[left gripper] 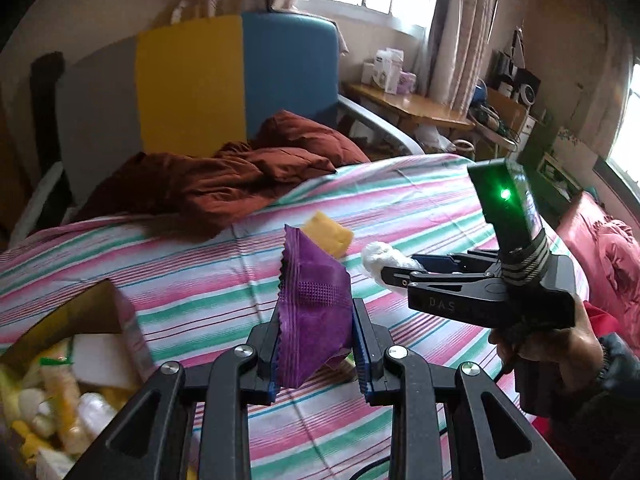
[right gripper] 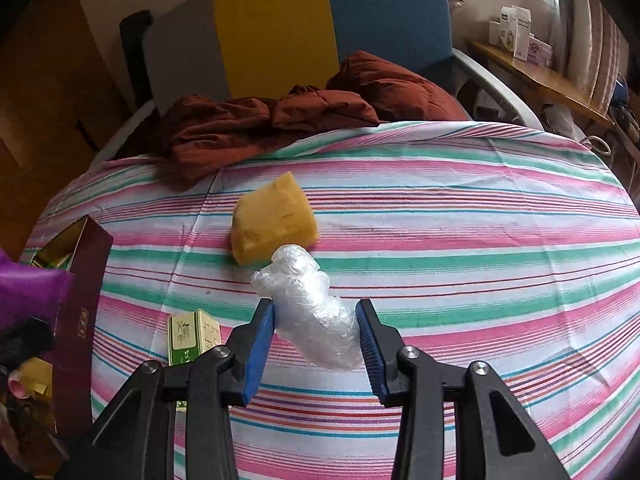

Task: Organize objects
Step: 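Carry the purple packet and plastic bundle to the gold tray and release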

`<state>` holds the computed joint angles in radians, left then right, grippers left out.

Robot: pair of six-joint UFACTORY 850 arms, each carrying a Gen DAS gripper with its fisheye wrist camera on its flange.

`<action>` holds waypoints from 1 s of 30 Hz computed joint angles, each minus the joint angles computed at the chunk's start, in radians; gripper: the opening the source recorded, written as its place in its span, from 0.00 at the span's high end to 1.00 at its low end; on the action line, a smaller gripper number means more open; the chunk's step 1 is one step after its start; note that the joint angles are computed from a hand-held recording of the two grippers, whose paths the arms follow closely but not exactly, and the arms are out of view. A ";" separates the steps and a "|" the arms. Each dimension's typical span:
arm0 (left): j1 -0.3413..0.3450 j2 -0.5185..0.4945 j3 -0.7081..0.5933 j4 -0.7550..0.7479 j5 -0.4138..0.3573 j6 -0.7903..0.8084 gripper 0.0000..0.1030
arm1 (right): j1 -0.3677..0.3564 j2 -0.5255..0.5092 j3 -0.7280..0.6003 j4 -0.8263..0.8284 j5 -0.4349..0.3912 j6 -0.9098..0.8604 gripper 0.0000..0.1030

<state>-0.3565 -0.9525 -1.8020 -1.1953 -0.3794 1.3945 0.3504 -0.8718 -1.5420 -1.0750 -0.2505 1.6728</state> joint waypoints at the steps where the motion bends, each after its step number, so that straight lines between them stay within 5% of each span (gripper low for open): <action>1: 0.005 0.013 0.019 -0.036 0.005 0.032 0.72 | 0.001 0.000 0.001 0.000 -0.003 0.000 0.60; 16: 0.077 0.159 0.237 -0.427 0.036 0.417 0.72 | 0.008 -0.009 -0.007 0.059 -0.084 -0.014 0.60; 30: 0.228 0.184 0.335 -0.432 0.021 0.361 0.72 | 0.093 0.024 -0.041 -0.043 -0.046 0.059 0.60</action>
<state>-0.1284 -0.7683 -1.4673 -1.6269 -0.3588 1.7553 0.4438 -0.8482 -1.5826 -1.1184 -0.2961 1.7316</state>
